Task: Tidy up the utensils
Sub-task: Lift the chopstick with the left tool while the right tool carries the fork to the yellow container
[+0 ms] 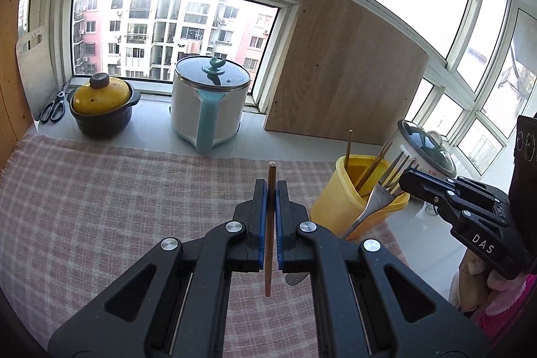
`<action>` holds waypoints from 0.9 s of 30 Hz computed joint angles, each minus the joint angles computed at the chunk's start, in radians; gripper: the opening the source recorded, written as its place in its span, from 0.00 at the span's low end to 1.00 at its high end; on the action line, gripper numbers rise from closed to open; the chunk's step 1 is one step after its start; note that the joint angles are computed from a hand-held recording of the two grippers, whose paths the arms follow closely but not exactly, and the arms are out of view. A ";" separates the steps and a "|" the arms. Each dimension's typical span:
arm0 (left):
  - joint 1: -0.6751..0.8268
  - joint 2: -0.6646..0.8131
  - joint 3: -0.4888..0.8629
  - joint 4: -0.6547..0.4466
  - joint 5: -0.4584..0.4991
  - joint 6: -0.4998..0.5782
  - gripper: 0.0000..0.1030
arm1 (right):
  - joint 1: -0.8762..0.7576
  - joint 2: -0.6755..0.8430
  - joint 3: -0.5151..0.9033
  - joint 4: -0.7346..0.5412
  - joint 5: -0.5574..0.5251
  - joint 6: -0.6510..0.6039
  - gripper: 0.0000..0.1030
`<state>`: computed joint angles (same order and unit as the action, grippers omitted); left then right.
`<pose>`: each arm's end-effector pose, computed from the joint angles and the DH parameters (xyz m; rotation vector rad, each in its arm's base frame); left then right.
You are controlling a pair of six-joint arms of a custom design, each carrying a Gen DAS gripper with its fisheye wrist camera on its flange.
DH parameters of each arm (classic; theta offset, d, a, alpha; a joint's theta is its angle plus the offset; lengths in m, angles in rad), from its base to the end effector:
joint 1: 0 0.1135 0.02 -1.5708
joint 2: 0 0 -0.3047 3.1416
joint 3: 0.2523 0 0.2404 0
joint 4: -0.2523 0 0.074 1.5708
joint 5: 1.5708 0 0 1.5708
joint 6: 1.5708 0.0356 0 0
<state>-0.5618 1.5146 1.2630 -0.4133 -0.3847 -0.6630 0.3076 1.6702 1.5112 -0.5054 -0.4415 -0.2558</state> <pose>0.2843 -0.1632 0.3519 -0.3169 2.1687 -0.2627 0.3511 0.1275 0.3736 -0.8413 2.0435 0.5205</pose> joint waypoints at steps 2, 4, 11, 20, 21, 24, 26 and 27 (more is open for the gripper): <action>-0.013 0.008 0.030 -0.008 -0.005 0.004 0.02 | -0.022 -0.014 0.006 -0.012 -0.009 -0.010 0.01; -0.021 0.017 0.058 -0.011 -0.005 0.009 0.02 | -0.042 -0.026 0.011 -0.024 -0.016 -0.019 0.01; -0.053 0.055 0.153 -0.022 -0.019 0.035 0.02 | -0.123 -0.058 0.027 -0.051 -0.042 -0.051 0.01; -0.079 0.110 0.267 -0.028 -0.017 0.072 0.02 | -0.209 -0.081 0.050 -0.065 -0.065 -0.060 0.01; -0.081 0.119 0.284 -0.030 -0.018 0.077 0.02 | -0.222 -0.084 0.055 -0.069 -0.069 -0.062 0.01; -0.085 0.143 0.328 -0.034 -0.013 0.091 0.02 | -0.248 -0.082 0.074 -0.075 -0.074 -0.064 0.01; -0.088 0.157 0.356 -0.038 -0.007 0.097 0.02 | -0.266 -0.079 0.085 -0.077 -0.077 -0.066 0.01; -0.089 0.163 0.368 -0.039 -0.002 0.100 0.02 | -0.273 -0.077 0.092 -0.078 -0.077 -0.067 0.01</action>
